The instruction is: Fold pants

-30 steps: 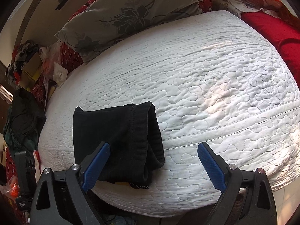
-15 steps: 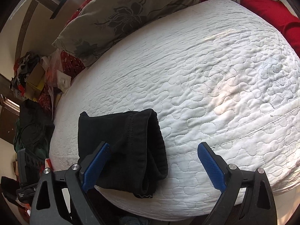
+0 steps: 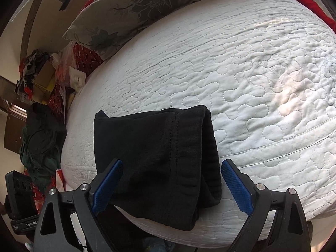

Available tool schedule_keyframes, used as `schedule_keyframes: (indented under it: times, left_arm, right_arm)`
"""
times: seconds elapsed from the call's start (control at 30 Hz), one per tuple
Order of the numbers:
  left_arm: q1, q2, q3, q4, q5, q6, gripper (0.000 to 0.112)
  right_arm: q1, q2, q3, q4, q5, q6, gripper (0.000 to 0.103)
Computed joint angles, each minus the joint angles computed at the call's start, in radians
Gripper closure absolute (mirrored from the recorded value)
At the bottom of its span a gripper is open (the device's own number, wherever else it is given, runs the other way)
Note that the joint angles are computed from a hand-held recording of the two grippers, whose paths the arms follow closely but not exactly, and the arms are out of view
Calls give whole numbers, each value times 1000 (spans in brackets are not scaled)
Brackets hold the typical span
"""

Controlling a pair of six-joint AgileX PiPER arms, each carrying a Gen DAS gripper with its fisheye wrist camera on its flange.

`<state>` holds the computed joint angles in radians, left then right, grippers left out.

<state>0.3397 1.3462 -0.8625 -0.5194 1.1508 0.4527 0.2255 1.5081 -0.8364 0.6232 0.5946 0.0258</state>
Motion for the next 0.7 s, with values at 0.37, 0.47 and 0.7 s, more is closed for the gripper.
schedule_keyframes:
  times: [0.37, 0.47, 0.7]
  left_arm:
    - [-45, -63, -68, 114, -44, -84, 67]
    - [-114, -67, -78, 157, -68, -135, 67]
    - [-183, -24, -100, 227, -128, -182, 67]
  right_arm:
    - [-15, -56, 36, -12, -12, 7, 7]
    - [-22, -66, 46, 10, -13, -6, 6]
    - [-7, -62, 56, 40, -13, -35, 6]
